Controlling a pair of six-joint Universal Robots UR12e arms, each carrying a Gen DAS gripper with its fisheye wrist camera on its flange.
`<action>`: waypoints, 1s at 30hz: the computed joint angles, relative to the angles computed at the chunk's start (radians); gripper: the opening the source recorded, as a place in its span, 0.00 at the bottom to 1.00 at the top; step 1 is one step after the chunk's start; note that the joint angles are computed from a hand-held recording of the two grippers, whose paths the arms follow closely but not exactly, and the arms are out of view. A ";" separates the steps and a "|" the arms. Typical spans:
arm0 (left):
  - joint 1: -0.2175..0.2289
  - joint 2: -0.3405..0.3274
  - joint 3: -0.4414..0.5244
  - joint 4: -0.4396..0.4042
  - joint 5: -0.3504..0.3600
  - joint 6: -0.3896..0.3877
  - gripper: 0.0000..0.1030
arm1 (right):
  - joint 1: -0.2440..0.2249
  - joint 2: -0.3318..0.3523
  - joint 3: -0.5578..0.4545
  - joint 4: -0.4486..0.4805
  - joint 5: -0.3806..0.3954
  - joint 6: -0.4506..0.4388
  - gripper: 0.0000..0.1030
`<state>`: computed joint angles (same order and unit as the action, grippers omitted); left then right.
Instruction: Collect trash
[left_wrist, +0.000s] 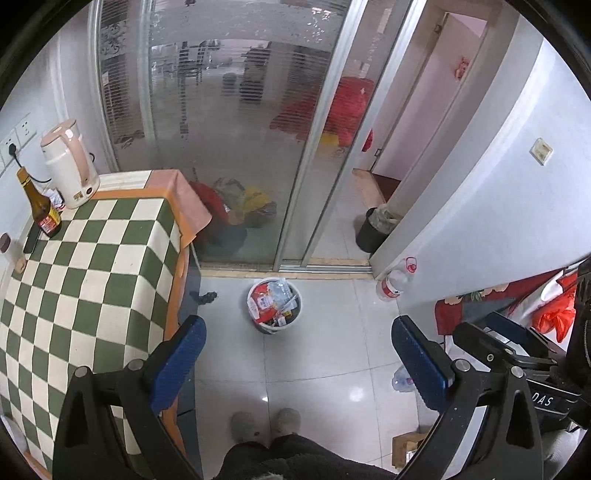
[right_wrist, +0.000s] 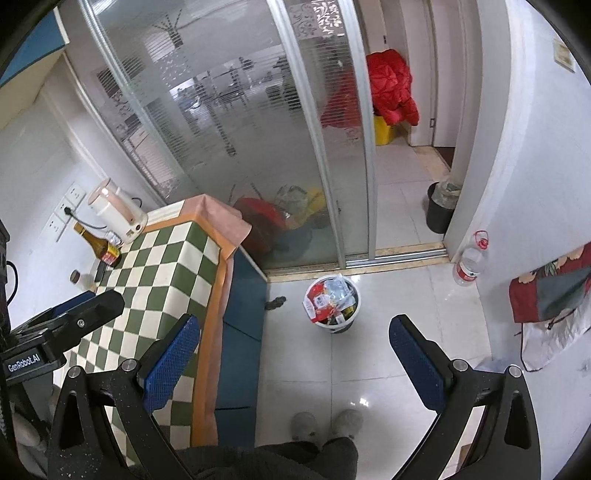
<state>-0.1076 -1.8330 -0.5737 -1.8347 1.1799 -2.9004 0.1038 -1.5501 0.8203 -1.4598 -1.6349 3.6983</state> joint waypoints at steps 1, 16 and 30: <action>0.000 -0.002 0.008 -0.014 0.004 -0.004 1.00 | -0.007 -0.002 0.003 -0.001 0.019 -0.003 1.00; -0.008 -0.004 0.037 -0.112 0.003 -0.033 1.00 | -0.032 -0.008 -0.008 0.049 0.083 -0.032 1.00; -0.020 -0.018 0.065 -0.140 0.029 -0.019 1.00 | -0.037 -0.002 -0.016 0.053 0.106 -0.048 1.00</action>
